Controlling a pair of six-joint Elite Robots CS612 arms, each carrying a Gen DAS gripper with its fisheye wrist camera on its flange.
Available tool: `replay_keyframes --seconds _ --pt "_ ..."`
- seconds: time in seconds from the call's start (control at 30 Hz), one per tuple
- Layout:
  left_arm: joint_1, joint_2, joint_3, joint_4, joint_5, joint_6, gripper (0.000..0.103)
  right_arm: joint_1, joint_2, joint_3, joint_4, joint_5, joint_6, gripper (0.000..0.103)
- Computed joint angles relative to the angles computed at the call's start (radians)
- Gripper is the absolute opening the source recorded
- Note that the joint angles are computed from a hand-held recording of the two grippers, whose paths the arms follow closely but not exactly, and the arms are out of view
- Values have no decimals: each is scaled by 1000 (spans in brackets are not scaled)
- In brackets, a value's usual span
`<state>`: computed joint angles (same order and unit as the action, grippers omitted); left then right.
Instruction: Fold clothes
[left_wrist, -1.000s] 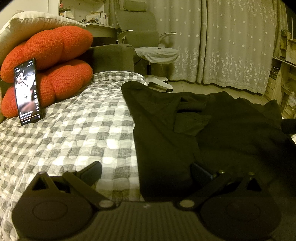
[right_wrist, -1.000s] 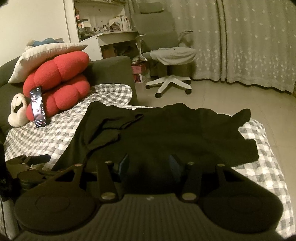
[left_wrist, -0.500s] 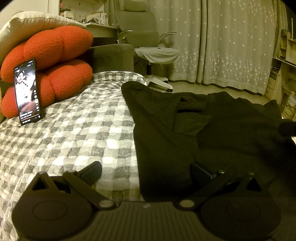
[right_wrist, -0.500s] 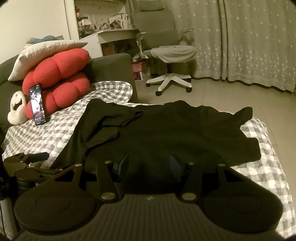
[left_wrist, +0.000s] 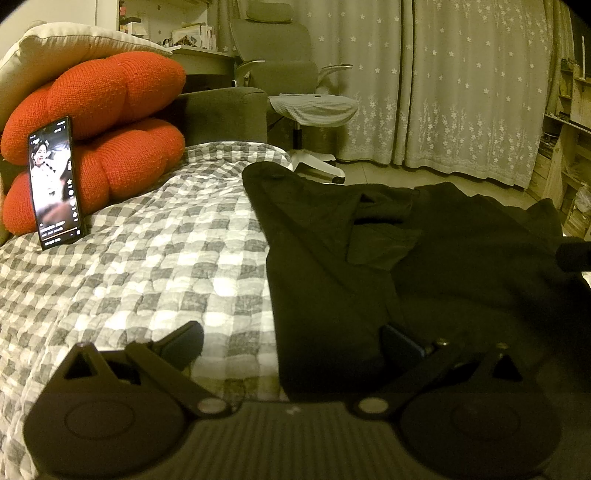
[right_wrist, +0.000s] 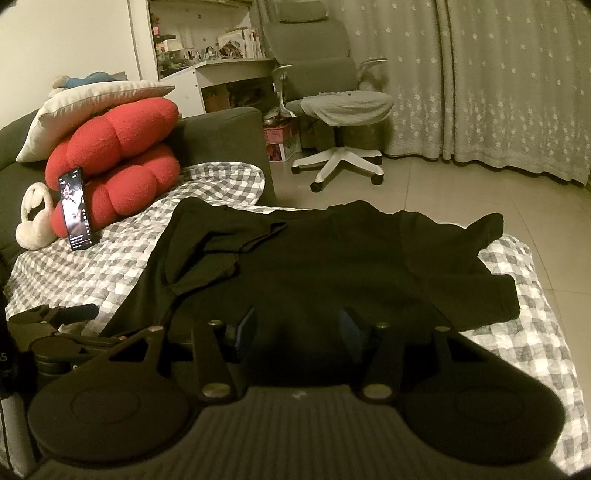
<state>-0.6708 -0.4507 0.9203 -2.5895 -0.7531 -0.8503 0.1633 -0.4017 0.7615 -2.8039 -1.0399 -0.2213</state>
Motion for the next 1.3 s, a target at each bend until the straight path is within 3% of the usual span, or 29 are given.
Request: replay_keyframes --seconds 1.3 --pt "0 1 -2 1 2 -1 103 -6 9 -15 -6 18 21 54"
